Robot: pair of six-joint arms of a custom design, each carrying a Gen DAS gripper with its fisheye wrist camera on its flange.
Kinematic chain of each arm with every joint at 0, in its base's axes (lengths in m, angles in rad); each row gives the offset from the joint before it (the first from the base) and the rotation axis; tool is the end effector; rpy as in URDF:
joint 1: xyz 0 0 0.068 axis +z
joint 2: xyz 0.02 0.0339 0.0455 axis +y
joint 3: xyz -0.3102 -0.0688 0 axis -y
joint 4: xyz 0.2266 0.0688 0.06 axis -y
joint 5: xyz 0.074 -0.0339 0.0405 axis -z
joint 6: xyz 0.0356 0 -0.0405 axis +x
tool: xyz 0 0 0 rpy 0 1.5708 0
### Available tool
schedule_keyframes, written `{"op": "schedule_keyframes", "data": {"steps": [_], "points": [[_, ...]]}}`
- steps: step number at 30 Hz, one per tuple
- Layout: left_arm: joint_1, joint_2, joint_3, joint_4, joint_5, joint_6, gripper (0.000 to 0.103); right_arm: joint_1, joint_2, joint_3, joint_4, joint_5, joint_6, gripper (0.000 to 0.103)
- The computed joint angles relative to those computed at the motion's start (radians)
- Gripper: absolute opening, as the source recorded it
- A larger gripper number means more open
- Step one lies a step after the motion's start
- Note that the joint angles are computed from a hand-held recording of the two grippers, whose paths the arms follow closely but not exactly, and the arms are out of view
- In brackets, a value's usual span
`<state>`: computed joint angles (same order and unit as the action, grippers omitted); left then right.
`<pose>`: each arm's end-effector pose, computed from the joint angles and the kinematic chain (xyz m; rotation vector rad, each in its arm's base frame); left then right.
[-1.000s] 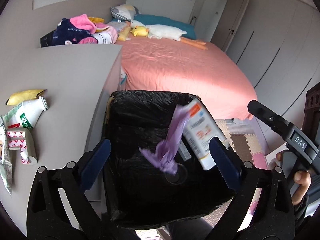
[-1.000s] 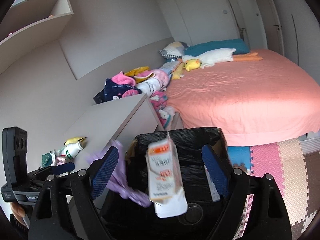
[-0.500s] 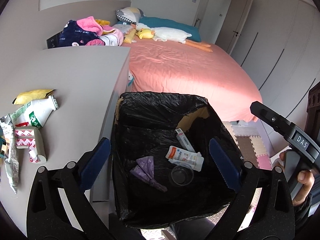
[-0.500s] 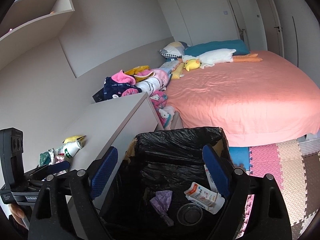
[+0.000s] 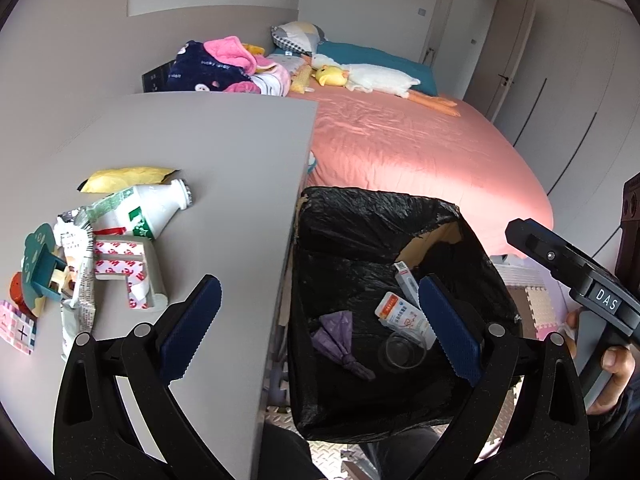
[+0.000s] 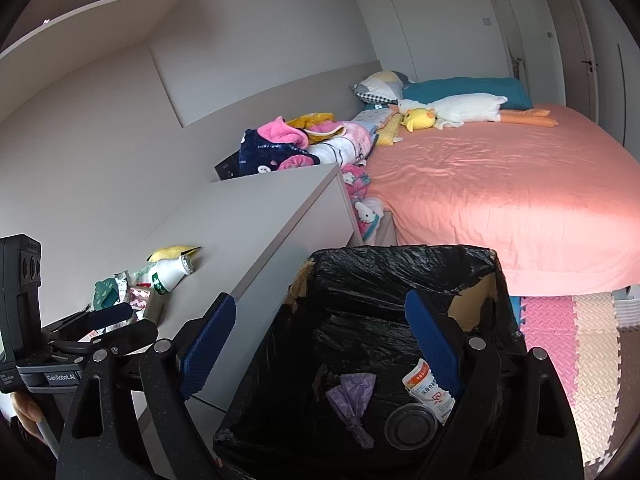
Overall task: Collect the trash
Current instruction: 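Move both tools back to the remaining trash on the table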
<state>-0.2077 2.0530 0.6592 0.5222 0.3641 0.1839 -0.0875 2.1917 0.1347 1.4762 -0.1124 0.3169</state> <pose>0.3221 -0.0808 0.0937 0.6278 2.3335 -0.4543 0.2385 -0.0169 0.0774 0.3691 2.1265 0.2539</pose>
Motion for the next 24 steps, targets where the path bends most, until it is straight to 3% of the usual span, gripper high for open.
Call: {"op": "schedule_keyframes", "data": {"steps": [24], "points": [[0.31, -0.011, 0.021, -0.052, 0.04, 0.137, 0.096, 0.346, -0.033, 0.326, -0.398, 0.1, 0.053, 0.087]]}}
